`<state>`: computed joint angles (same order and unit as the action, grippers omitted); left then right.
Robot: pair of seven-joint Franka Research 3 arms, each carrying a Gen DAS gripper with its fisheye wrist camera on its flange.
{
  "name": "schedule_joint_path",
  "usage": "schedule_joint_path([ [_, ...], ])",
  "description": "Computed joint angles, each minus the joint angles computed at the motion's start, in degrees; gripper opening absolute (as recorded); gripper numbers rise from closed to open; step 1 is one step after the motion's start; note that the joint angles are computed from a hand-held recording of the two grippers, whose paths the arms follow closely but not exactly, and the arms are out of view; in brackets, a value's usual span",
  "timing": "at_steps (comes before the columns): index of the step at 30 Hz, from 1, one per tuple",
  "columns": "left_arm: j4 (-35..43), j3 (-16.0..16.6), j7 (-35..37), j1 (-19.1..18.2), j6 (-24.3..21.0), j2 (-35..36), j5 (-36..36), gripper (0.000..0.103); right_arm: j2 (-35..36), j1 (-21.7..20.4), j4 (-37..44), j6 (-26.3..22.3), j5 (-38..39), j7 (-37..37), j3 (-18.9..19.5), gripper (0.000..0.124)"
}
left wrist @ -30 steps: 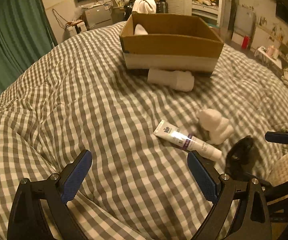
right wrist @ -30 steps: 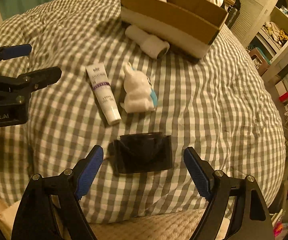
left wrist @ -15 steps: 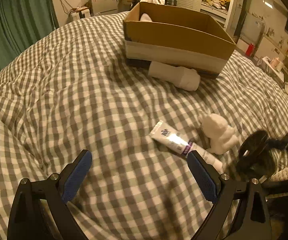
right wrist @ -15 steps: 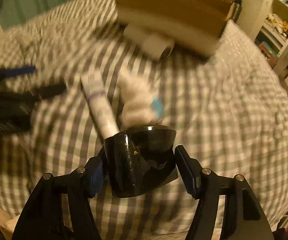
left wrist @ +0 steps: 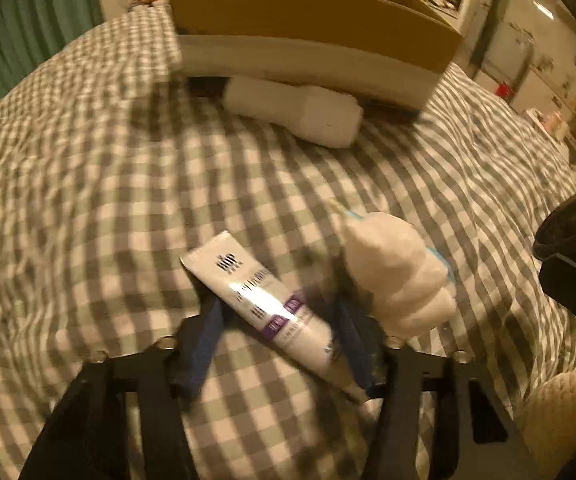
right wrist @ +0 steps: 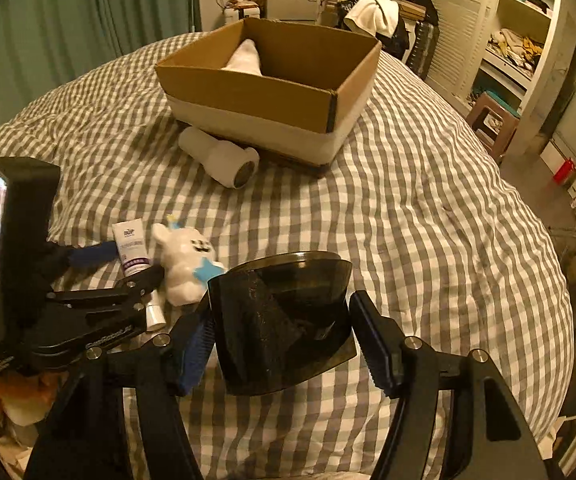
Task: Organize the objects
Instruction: 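Grasp the toothpaste tube with the left gripper while the right gripper grasps the black cup, then place the toothpaste tube and black cup into the box, opening both grippers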
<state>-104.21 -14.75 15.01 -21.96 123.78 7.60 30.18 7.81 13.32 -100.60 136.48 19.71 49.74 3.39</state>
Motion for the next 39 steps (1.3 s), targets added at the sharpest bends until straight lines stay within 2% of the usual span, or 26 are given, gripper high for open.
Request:
schedule_joint_path([
  [2,-1.16,-0.02,1.43,0.27,2.48,-0.66,0.11,0.033,0.01,-0.16,0.04,-0.53,0.14,-0.13,-0.09,0.064],
  [6,-3.83,-0.18,3.83,1.1,5.29,-3.14,-2.79,0.019,0.24,-0.49,0.64,-1.63,1.62,-0.96,0.0,0.064],
  [8,-4.77,-0.41,4.14,1.29,5.89,-4.67,-4.01,0.016,0.09,-0.47,0.42,-1.37,1.74,-1.07,-0.01,0.064],
  [13,-6.88,-0.93,1.99,1.79,7.33,-8.97,-0.85,0.015,-0.31,-0.28,-0.1,-0.87,1.85,-1.62,0.1,0.064],
  [18,-7.37,-0.82,0.43,3.9,7.39,-13.12,2.68,0.015,-0.82,-0.14,0.08,-0.86,2.82,-2.37,0.28,0.064],
  [23,-8.53,-1.02,-1.23,6.18,8.89,-16.81,4.51,0.015,-2.01,0.53,0.14,1.18,4.93,-4.54,0.92,0.064],
  [30,-10.4,-0.3,2.35,9.18,15.41,-21.51,3.82,0.015,-2.38,1.55,3.34,2.55,10.8,-8.15,1.89,0.064],
  [35,-4.56,-1.64,5.97,11.31,13.05,-19.71,8.18,0.015,0.07,2.47,11.6,3.97,14.81,-10.69,2.82,0.063],
  [39,-0.46,-1.35,9.17,11.9,12.21,-17.81,9.88,0.015,6.75,3.69,23.55,2.19,12.05,-6.59,3.31,0.062],
])
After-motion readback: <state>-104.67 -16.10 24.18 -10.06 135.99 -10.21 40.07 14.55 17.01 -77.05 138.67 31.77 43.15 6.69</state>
